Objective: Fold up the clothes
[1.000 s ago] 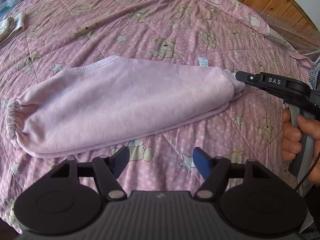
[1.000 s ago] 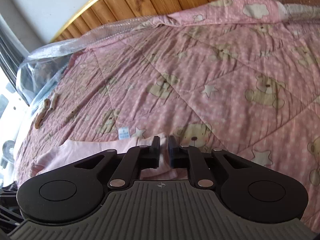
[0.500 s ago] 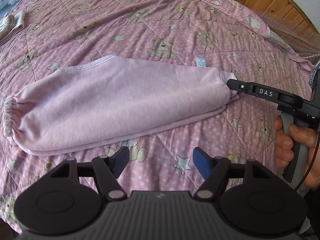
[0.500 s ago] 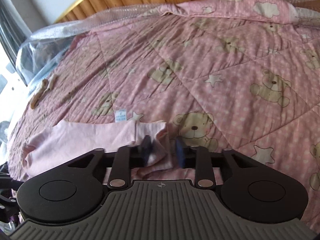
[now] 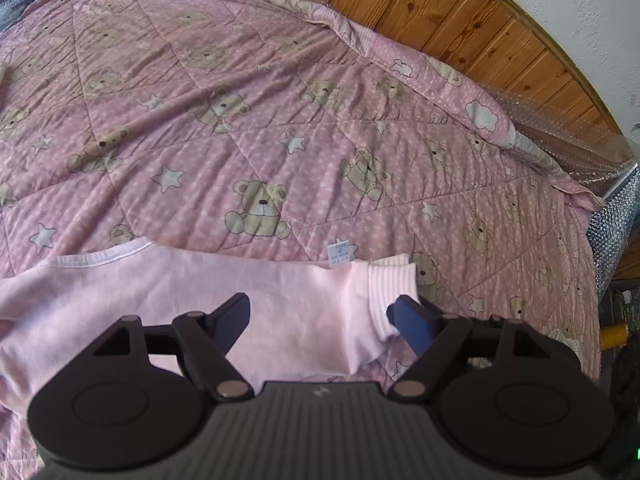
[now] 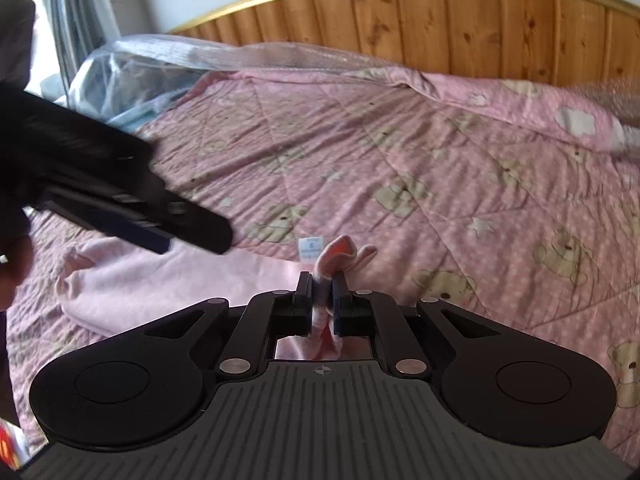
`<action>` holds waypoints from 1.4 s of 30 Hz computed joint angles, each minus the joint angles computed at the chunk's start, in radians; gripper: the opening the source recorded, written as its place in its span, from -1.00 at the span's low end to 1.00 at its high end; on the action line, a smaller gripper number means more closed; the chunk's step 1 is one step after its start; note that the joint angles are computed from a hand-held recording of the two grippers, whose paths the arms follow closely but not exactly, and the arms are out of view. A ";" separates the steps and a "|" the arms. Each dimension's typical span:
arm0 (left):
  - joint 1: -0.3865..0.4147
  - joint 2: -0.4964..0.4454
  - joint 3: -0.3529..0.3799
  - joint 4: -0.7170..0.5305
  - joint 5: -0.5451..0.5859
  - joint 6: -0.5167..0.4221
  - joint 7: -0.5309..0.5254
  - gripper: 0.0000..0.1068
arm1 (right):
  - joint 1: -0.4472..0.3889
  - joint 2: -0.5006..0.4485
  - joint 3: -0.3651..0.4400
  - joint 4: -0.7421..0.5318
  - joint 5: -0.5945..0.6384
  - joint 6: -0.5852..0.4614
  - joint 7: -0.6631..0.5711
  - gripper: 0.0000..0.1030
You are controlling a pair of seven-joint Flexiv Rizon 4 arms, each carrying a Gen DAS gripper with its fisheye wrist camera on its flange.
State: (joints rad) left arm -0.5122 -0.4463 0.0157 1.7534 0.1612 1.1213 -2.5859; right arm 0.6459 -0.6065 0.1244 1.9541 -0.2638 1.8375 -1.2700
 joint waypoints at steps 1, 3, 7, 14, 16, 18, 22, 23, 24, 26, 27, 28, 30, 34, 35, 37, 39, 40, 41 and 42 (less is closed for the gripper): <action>0.010 -0.019 -0.014 -0.007 -0.014 0.012 0.012 0.51 | 0.027 0.006 -0.023 0.009 0.002 0.008 -0.011 -0.87; 0.026 -0.048 -0.036 -0.012 -0.048 0.035 0.043 0.50 | 0.034 0.006 -0.018 0.016 0.006 0.022 -0.019 -0.87; 0.033 -0.078 -0.049 0.000 -0.106 0.041 0.076 0.00 | -0.019 -0.003 0.064 0.025 -0.025 0.052 -0.028 -0.87; 0.035 0.019 -0.021 0.188 -0.164 0.223 0.047 -0.81 | -0.187 -0.020 0.240 0.049 -0.115 0.073 0.014 -0.47; 0.060 0.061 -0.027 0.266 -0.183 0.265 0.055 -0.80 | -0.261 -0.035 0.303 0.046 -0.144 0.086 0.073 -0.44; 0.088 0.075 -0.035 0.309 -0.210 0.265 0.076 -0.80 | -0.260 -0.056 0.303 0.011 -0.167 0.057 0.116 -0.44; 0.069 0.092 0.020 0.324 -0.177 0.224 0.035 -0.80 | -0.226 -0.099 0.289 -0.074 -0.187 -0.029 0.159 -0.60; 0.058 0.097 0.036 0.315 -0.153 0.196 0.023 -0.78 | -0.226 -0.114 0.302 -0.095 -0.199 -0.052 0.154 -0.63; 0.045 0.099 0.053 0.299 -0.120 0.156 0.009 -0.74 | -0.231 -0.130 0.321 -0.113 -0.209 -0.069 0.145 -0.63; 0.002 0.107 0.106 0.254 -0.009 0.047 -0.065 -0.30 | -0.270 -0.168 0.404 -0.146 -0.245 -0.129 0.103 -0.64; -0.015 0.118 0.126 0.241 0.048 0.002 -0.107 -0.21 | -0.268 -0.167 0.413 -0.148 -0.249 -0.158 0.079 -0.64; -0.029 0.130 0.142 0.229 0.102 -0.044 -0.145 -0.15 | -0.247 -0.154 0.394 -0.139 -0.248 -0.174 0.062 -0.64; -0.048 0.161 0.156 0.220 0.189 -0.124 -0.212 -0.12 | -0.203 -0.130 0.353 -0.122 -0.246 -0.207 0.031 -0.64; -0.041 0.216 0.130 0.249 0.269 -0.097 -0.317 -0.09 | -0.249 -0.103 0.413 -0.108 -0.183 -0.233 -0.008 -0.63; -0.031 0.219 0.116 0.253 0.278 -0.070 -0.325 -0.06 | -0.235 -0.091 0.394 -0.099 -0.162 -0.198 -0.005 -0.63; -0.002 0.201 0.075 0.237 0.276 -0.052 -0.286 -0.03 | -0.181 -0.078 0.333 -0.105 -0.121 -0.174 0.019 -0.62; 0.039 0.158 0.018 0.206 0.234 -0.101 -0.191 -0.03 | -0.196 -0.095 0.365 -0.142 -0.104 -0.287 0.021 -0.62; 0.045 0.143 0.003 0.192 0.225 -0.141 -0.163 -0.01 | -0.222 -0.111 0.407 -0.162 -0.092 -0.356 -0.001 -0.64; 0.044 0.132 -0.003 0.177 0.226 -0.180 -0.150 0.04 | -0.252 -0.120 0.447 -0.168 -0.072 -0.385 -0.030 -0.63; 0.043 0.135 -0.004 0.171 0.229 -0.199 -0.149 0.05 | -0.282 -0.122 0.487 -0.170 -0.048 -0.406 -0.055 -0.62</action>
State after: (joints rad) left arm -0.4696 -0.3112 0.0114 1.9246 0.3903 0.9220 -2.7354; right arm 0.3634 -0.7281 0.6119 1.7838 -0.3121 1.4319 -1.3254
